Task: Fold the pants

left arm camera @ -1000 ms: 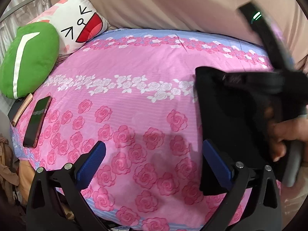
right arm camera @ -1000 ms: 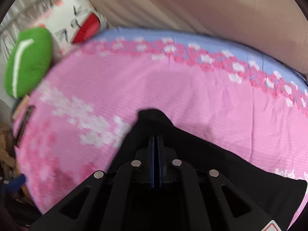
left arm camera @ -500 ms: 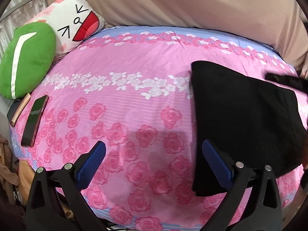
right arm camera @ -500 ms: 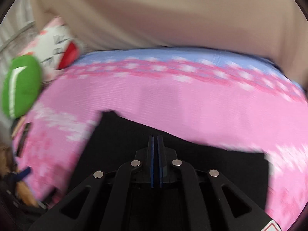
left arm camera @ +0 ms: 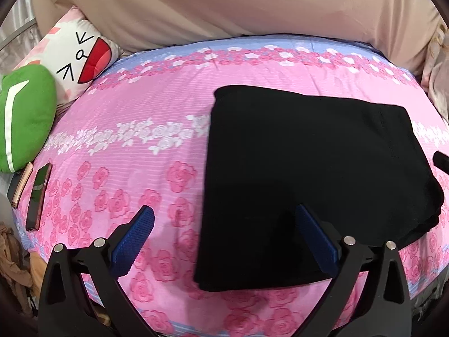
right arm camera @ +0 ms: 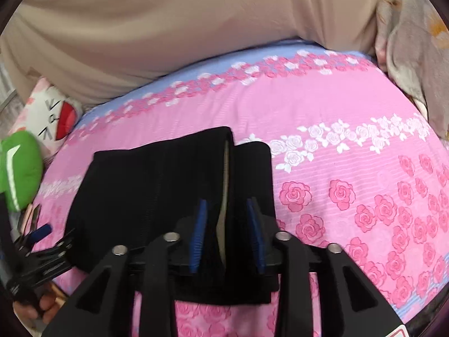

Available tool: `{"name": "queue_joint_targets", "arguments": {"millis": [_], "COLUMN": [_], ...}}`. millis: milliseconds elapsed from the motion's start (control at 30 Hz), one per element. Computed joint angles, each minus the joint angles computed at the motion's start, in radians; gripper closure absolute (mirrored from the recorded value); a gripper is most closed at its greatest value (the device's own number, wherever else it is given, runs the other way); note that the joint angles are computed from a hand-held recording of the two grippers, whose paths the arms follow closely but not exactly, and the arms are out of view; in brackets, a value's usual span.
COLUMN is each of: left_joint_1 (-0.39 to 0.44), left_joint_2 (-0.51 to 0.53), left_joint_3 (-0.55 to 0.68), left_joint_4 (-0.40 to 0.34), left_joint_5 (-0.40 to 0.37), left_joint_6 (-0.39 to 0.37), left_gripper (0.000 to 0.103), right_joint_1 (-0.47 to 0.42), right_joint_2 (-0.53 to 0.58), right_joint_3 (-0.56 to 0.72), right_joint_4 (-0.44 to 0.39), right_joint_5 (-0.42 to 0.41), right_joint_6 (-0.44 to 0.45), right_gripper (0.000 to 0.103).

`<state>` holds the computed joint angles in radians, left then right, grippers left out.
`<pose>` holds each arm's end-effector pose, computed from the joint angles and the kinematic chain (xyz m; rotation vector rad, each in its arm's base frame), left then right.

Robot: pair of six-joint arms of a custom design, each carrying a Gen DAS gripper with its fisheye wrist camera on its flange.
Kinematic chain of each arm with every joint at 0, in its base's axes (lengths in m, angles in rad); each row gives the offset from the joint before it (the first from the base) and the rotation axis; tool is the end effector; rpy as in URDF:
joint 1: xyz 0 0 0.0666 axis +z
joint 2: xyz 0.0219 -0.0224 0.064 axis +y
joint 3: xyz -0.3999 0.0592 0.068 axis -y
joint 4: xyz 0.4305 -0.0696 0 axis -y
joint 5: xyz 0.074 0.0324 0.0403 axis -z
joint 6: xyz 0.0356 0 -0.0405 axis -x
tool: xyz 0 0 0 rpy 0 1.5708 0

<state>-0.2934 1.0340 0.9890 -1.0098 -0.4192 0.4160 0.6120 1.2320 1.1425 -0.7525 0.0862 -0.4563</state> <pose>0.3470 -0.0901 0.3969 -0.2939 2.4923 0.2702 0.3741 0.2584 0.4101 -0.1501 2.4409 0.3841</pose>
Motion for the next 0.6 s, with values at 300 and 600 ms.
{"name": "queue_joint_targets", "arguments": {"millis": [300,600], "left_joint_1": [-0.052,-0.057], "left_joint_2": [0.04,0.032], "left_joint_3": [0.026,0.031], "left_joint_4": [-0.013,-0.02], "left_joint_5": [-0.02,-0.032], "left_joint_6": [0.009,0.021], "left_gripper": [0.005,0.005], "right_joint_1": [0.015,0.016], "right_joint_2": [0.005,-0.022], "right_joint_3": [-0.052,-0.077], "right_joint_4": [0.011,0.145], "right_joint_5": [-0.08,-0.126], "right_joint_6": [0.023,-0.036], "right_gripper": [0.046,0.087]}}
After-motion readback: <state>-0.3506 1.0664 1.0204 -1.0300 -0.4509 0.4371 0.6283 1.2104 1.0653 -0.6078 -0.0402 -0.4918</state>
